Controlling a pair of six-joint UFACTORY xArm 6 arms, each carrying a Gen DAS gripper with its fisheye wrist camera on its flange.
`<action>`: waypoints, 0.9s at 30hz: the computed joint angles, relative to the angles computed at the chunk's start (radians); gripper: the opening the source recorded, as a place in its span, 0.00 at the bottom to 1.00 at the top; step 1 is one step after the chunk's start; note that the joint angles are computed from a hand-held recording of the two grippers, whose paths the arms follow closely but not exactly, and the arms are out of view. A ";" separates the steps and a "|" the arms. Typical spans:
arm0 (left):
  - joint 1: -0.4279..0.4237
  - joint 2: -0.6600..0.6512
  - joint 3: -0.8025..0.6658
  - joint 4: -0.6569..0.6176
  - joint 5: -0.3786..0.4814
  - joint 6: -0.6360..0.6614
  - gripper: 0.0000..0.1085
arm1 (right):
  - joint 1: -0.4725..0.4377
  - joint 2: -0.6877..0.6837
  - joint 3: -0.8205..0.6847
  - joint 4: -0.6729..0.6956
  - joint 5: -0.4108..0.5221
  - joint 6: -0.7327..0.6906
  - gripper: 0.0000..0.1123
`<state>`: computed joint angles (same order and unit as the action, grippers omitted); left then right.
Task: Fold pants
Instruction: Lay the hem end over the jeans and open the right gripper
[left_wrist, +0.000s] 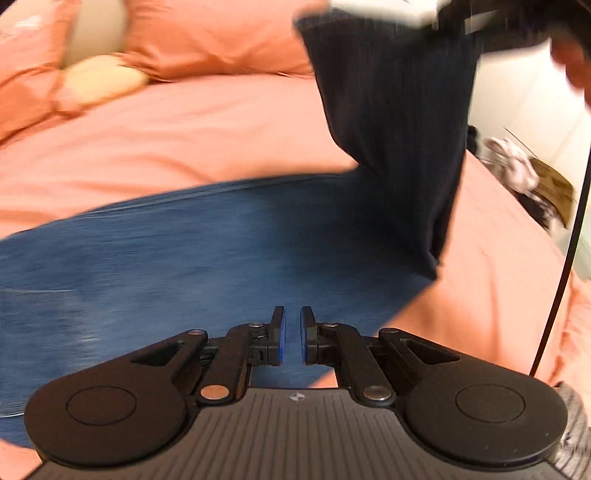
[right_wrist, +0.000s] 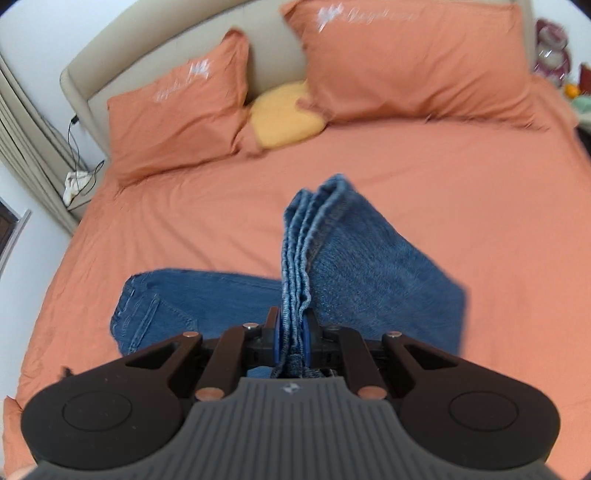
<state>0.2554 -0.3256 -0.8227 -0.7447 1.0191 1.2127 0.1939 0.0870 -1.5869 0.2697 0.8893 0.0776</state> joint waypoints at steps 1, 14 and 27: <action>0.022 -0.004 0.005 -0.002 -0.005 0.007 0.06 | 0.019 0.021 0.008 0.006 -0.016 0.012 0.06; 0.194 0.155 -0.143 -0.044 0.077 -0.033 0.07 | 0.177 0.338 0.023 0.015 -0.144 0.165 0.07; 0.218 0.336 -0.291 -0.145 0.205 -0.251 0.55 | 0.162 0.217 0.200 -0.034 -0.290 0.208 0.30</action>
<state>0.4734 0.0105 -1.1136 -0.8894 1.2242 0.9613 0.3562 0.3042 -1.3867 0.2356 0.5994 0.2858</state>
